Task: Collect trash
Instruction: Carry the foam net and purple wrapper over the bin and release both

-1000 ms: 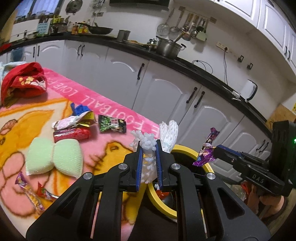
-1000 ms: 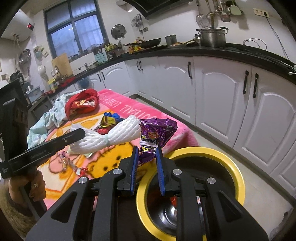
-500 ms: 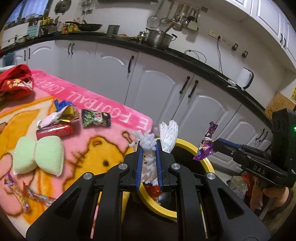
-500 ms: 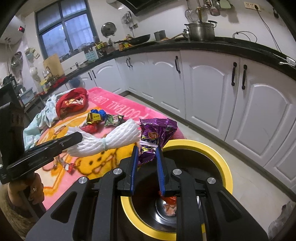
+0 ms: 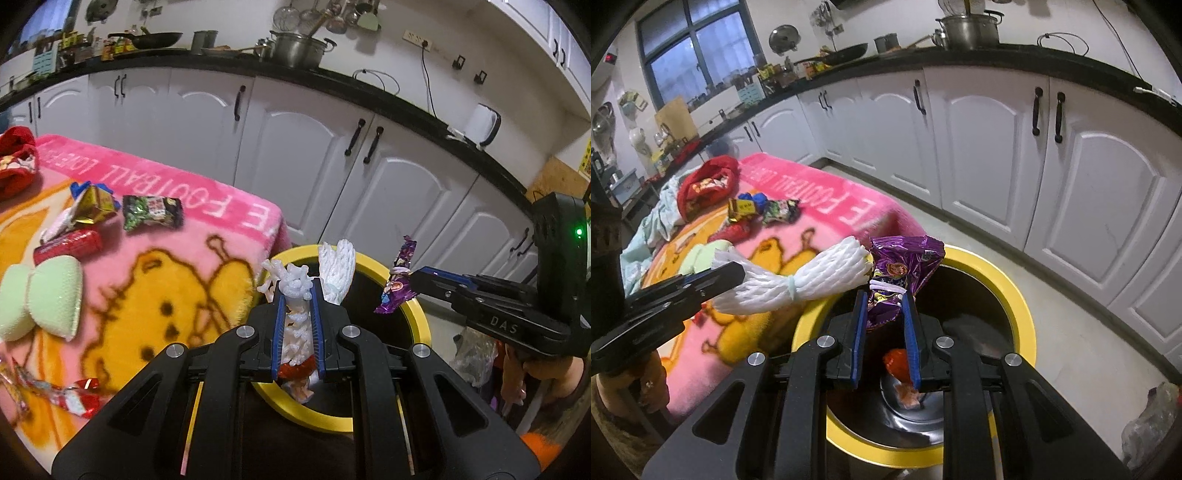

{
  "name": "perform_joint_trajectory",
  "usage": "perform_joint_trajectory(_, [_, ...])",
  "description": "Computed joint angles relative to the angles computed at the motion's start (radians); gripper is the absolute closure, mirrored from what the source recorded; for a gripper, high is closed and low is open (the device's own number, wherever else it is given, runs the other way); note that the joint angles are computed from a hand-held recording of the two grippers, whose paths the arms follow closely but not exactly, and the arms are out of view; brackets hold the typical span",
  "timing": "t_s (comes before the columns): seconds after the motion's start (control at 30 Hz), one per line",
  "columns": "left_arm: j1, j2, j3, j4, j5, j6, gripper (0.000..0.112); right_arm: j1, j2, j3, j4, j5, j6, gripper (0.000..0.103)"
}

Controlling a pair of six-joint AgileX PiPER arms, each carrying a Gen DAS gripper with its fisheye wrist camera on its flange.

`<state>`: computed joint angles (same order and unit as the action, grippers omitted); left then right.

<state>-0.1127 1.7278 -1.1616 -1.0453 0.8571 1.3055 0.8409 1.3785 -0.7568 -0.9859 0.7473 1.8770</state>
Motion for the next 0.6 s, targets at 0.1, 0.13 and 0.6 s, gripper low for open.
perform_joint_trajectory(0.1, [-0.018, 0.013, -0.002, 0.011, -0.007, -0.009, 0.104, -0.021, -0.005, 0.022, 0.008, -0.026, 0.002, 0.084])
perform_joint_trajectory(0.13, [-0.025, 0.019, -0.006, 0.018, -0.012, -0.016, 0.104, -0.026, -0.005, 0.028, 0.012, -0.031, 0.004, 0.084])
perform_joint_trajectory(0.6, [-0.061, 0.068, -0.021, 0.043, -0.034, -0.061, 0.075, -0.086, -0.025, 0.086, 0.008, -0.096, 0.046, 0.07])
